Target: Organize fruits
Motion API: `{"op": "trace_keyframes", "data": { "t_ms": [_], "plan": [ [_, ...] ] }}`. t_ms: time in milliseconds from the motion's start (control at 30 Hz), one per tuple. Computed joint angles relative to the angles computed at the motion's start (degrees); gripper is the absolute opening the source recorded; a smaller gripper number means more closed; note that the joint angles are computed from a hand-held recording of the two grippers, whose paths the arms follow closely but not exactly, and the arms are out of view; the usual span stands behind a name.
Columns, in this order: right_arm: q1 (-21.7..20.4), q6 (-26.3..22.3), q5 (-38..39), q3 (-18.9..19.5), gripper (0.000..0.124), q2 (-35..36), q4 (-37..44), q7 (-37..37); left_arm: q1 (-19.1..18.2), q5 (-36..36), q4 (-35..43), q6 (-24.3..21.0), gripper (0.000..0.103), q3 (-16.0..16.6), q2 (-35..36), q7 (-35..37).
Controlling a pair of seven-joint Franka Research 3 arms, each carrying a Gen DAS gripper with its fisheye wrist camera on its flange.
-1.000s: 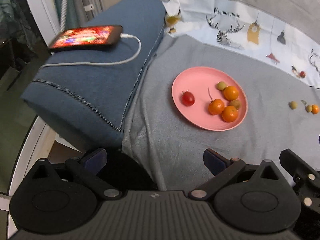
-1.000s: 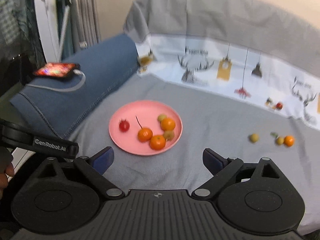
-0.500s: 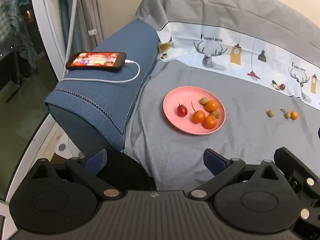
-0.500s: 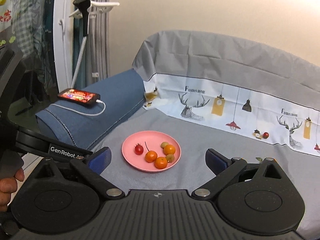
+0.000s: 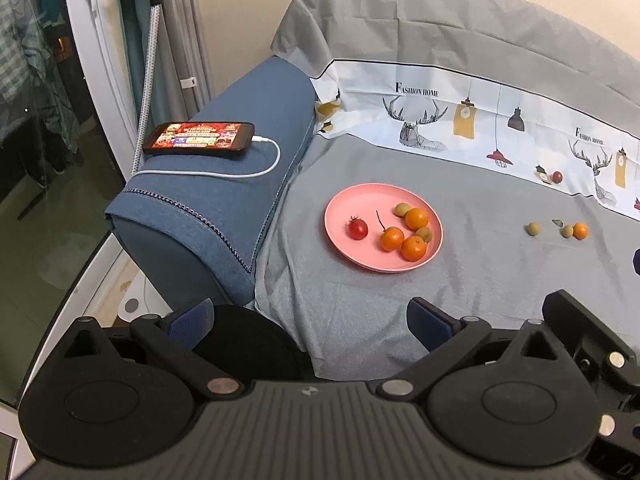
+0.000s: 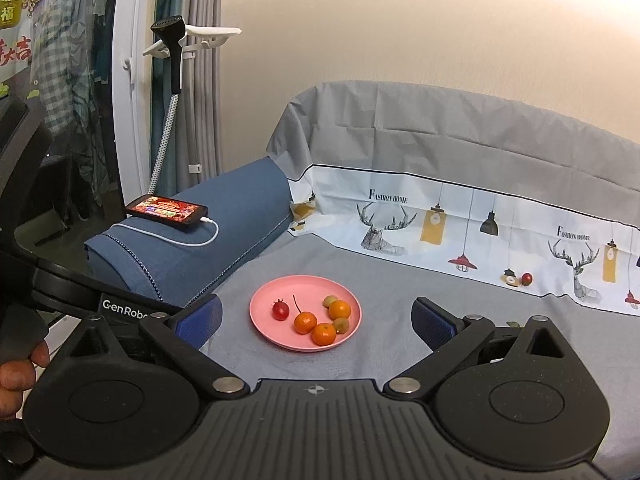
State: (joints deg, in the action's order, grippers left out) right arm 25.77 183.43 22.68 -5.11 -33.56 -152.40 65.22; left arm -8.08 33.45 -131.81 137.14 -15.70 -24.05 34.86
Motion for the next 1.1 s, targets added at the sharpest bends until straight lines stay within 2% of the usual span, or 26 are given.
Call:
{"op": "trace_keyframes", "data": {
  "t_ms": [667,900,1100],
  "plan": [
    [3.3,-3.6,4.2,-4.1,0.101,3.0,2.5,-2.7,-0.9,0.3,3.2,-3.7,0.103,-0.1,4.4,2.0],
    [5.3,-4.3,8.4,-6.9,0.101,4.8,3.5,-5.3,-1.8,1.3,6.4,-6.1,0.103,-0.2,8.4,3.6],
    [4.2,-2.9,12.6,-8.0,0.101,7.9,5.1,-5.2,-2.8,3.3,11.4,-8.2,0.103,-0.1,14.1,5.9]
  ]
}}
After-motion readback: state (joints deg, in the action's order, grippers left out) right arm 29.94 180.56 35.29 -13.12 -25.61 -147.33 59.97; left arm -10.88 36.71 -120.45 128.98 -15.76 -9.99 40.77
